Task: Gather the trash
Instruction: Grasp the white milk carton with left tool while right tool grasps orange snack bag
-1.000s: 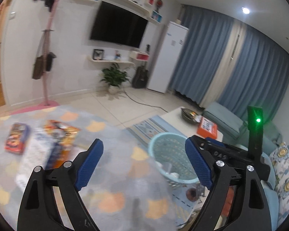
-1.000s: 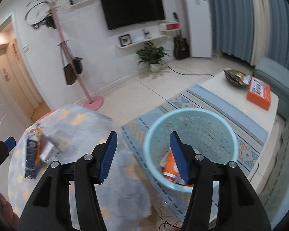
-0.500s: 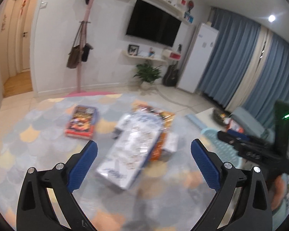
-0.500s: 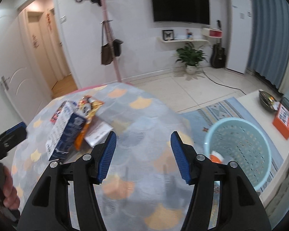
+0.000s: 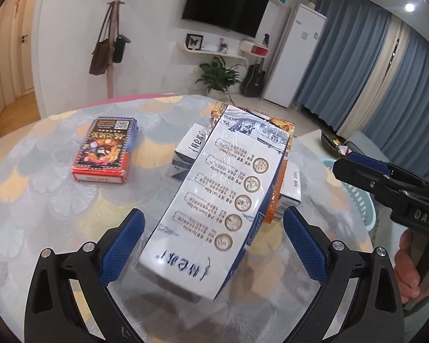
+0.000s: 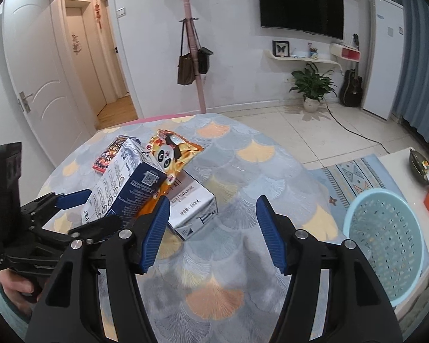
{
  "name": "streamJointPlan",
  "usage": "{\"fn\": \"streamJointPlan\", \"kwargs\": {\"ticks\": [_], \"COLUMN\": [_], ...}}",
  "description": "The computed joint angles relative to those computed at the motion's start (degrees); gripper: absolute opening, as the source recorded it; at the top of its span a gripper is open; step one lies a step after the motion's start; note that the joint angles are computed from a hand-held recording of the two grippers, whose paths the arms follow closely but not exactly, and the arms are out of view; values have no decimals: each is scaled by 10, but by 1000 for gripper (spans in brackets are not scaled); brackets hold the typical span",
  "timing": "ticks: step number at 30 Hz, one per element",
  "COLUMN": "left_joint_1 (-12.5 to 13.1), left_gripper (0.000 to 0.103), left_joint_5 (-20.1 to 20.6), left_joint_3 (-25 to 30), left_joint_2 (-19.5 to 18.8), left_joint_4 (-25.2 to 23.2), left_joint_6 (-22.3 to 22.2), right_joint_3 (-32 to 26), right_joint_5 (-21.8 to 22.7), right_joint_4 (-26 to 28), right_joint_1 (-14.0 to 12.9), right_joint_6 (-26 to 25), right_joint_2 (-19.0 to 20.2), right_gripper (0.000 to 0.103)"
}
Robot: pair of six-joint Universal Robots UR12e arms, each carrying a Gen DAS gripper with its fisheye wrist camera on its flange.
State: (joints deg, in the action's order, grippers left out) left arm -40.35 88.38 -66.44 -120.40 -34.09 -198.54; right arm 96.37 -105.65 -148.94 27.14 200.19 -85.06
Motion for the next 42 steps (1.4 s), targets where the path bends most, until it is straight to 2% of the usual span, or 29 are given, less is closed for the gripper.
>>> {"fn": "streamJointPlan", "kwargs": {"ticks": [3, 6, 9, 13, 18, 22, 26, 31, 38, 39, 40, 42], "left_joint_1": [-1, 2, 3, 9, 11, 11, 13, 10, 14, 14, 14, 14], "left_gripper": [94, 92, 81, 67, 64, 64, 64, 64, 64, 64, 64, 64], "left_joint_5": [-2, -15, -20, -49, -53, -30, -1, 60, 59, 57, 53, 51], "left_joint_3": [2, 3, 5, -4, -31, -52, -76, -84, -89, -91, -91, -91], "left_joint_2": [-3, -5, -9, -8, 3, 13, 26, 32, 36, 37, 37, 37], "left_joint_4": [6, 14, 13, 24, 80, 119, 163, 163, 162, 163, 163, 162], "left_joint_6": [0, -8, -8, -17, -40, -62, -103, -123, -149, -151, -153, -153], "right_joint_3": [-5, -9, -16, -19, -28, -40, -54, -79, -101, -101, -99, -90], "right_joint_5": [13, 30, 39, 60, 74, 76, 93, 105, 148, 151, 155, 166], "right_joint_4": [-2, -4, -2, -3, -2, 3, 8, 39, 68, 66, 59, 34], "right_joint_1": [-3, -9, -13, -20, -23, -21, -23, -26, -39, -39, -40, -41], "right_joint_6": [-4, 0, 6, 16, 19, 11, 13, 19, 41, 44, 45, 44], "right_joint_2": [4, 8, 13, 17, 24, 33, 45, 67, 91, 92, 93, 92], "right_gripper": [65, 65, 65, 65, 65, 65, 65, 67, 71, 68, 57, 45]}}
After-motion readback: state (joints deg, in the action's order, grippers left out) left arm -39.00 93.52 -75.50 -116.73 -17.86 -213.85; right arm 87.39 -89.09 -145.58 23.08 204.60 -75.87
